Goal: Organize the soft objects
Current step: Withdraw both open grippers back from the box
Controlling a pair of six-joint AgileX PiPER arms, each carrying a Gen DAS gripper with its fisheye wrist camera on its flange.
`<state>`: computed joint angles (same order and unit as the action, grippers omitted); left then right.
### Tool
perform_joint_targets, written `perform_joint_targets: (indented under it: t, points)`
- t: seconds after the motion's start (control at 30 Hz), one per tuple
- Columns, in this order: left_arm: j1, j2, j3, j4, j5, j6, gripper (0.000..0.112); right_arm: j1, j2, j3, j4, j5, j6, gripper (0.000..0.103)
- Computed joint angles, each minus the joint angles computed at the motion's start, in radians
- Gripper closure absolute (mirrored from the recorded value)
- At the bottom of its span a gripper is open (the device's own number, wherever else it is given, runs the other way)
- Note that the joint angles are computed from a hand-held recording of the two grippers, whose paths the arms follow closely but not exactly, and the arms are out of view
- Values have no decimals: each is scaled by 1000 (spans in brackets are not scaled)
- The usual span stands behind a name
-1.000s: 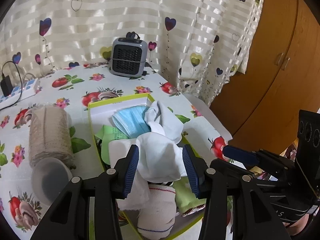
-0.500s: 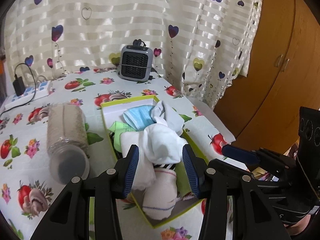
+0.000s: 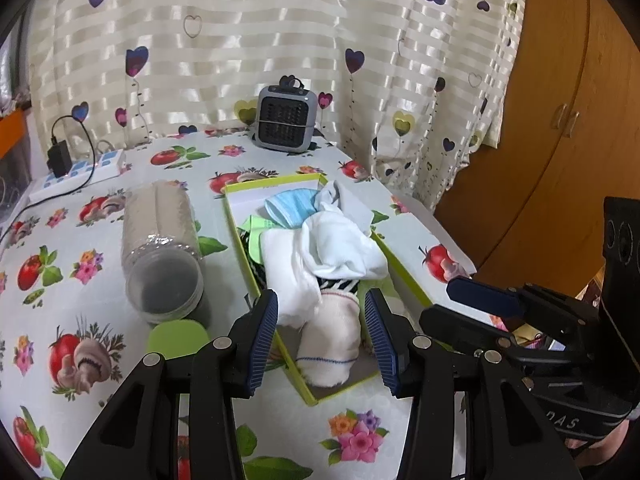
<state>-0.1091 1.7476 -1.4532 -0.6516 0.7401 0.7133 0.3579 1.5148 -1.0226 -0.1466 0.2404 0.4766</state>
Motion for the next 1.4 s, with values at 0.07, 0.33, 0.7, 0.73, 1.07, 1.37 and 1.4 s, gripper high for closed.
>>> perform_joint_targets:
  t: [0.07,0.33,0.7,0.73,1.07,1.37,1.4]
  points:
    - [5,-10,15,-6,-1,11,68,8,-3,4,-17,0,24,58]
    - [36,-60,90,-27,-12,49,68,44,-6,-3,-56,17,60,58]
    - [109,-72,114,-96,18,106,68,-8,109,-92,108,-22,-102,58]
    - [113,-68,113,-97,18,105,68,-19,133,-114,133,-18,-129,58]
    - [125,-15,62,-68,21,66,68,-83,350,-328,186,47,-199,74]
    - [125,-27,86,-67,12,73,68,-69,319,-316,88,76,-114,74]
    - [126,-33,95,-66,7,73,68,-61,300,-298,57,73,-86,74]
